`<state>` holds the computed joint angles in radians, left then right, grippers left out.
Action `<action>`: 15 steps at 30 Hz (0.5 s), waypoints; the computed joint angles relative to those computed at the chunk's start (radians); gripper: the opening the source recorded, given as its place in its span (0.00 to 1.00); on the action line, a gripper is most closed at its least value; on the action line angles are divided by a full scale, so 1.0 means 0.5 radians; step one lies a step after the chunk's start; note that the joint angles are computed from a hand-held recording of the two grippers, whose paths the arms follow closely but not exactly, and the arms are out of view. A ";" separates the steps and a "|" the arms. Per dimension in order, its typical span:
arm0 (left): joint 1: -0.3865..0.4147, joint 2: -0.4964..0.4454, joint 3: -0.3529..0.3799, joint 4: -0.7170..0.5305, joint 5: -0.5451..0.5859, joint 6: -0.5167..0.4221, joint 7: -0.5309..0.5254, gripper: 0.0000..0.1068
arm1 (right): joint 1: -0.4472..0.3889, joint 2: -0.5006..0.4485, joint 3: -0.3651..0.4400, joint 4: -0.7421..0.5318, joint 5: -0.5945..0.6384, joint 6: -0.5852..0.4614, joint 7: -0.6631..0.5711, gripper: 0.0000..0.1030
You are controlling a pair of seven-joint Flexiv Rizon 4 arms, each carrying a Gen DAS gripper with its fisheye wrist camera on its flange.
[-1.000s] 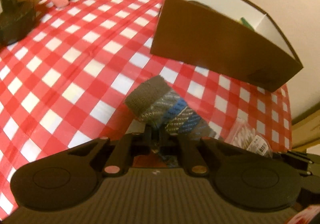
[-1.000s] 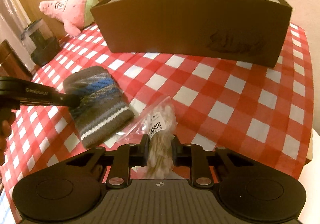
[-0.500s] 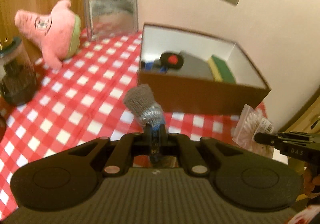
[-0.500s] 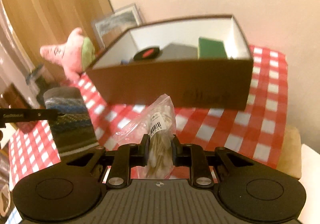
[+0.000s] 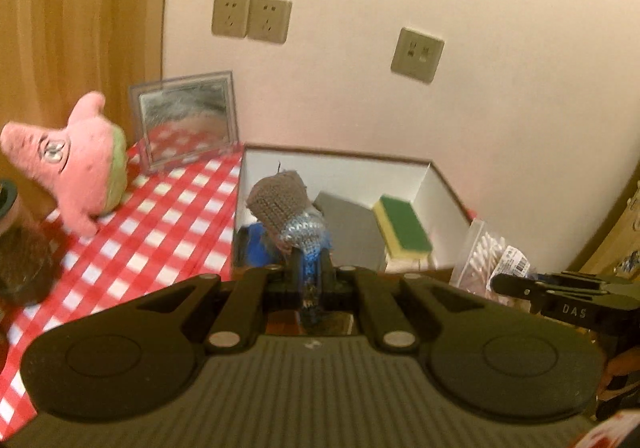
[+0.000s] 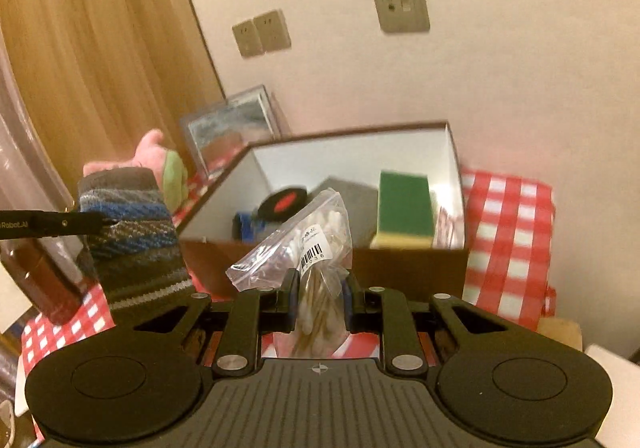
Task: Organize soft objects
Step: 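Carry the sock with the left gripper while the right gripper carries the swab bag over the box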
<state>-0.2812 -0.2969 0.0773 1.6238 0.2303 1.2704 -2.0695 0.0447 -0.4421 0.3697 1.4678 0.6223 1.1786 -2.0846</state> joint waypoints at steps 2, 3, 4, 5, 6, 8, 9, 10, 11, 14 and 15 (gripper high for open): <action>0.011 -0.060 -0.017 -0.095 -0.021 -0.004 0.029 0.04 | 0.003 -0.036 -0.004 -0.078 -0.007 -0.017 0.001 0.21; 0.010 -0.090 -0.019 -0.142 -0.029 -0.008 0.040 0.04 | 0.002 -0.051 -0.003 -0.109 -0.009 -0.017 -0.003 0.21; 0.014 -0.117 -0.027 -0.181 -0.047 -0.007 0.060 0.04 | 0.006 -0.071 -0.005 -0.145 -0.016 -0.017 -0.003 0.21; 0.015 -0.150 -0.030 -0.231 -0.065 -0.014 0.078 0.04 | 0.007 -0.091 -0.004 -0.182 -0.025 -0.022 -0.005 0.21; 0.011 -0.182 -0.029 -0.281 -0.078 -0.023 0.092 0.04 | 0.013 -0.117 -0.007 -0.227 -0.038 -0.029 0.003 0.21; 0.010 -0.245 -0.031 -0.369 -0.111 -0.035 0.127 0.04 | 0.029 -0.161 -0.019 -0.295 -0.071 -0.036 0.034 0.21; 0.016 -0.285 -0.042 -0.421 -0.138 -0.043 0.159 0.05 | 0.036 -0.190 -0.022 -0.338 -0.090 -0.046 0.052 0.21; 0.012 -0.318 -0.041 -0.467 -0.156 -0.061 0.180 0.04 | 0.042 -0.211 -0.025 -0.367 -0.107 -0.048 0.065 0.21; 0.009 -0.354 -0.043 -0.516 -0.174 -0.079 0.206 0.05 | 0.051 -0.230 -0.032 -0.390 -0.132 -0.048 0.084 0.21; 0.005 -0.457 -0.046 -0.651 -0.232 -0.138 0.273 0.05 | 0.076 -0.296 -0.050 -0.460 -0.206 -0.047 0.140 0.21; 0.001 -0.491 -0.042 -0.695 -0.247 -0.159 0.286 0.05 | 0.084 -0.316 -0.056 -0.480 -0.234 -0.052 0.163 0.21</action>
<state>-0.2807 -0.5426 0.0560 1.2763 0.1070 1.1911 -1.9266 0.0865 -0.6002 0.3419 1.2279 0.5053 1.1527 -2.0032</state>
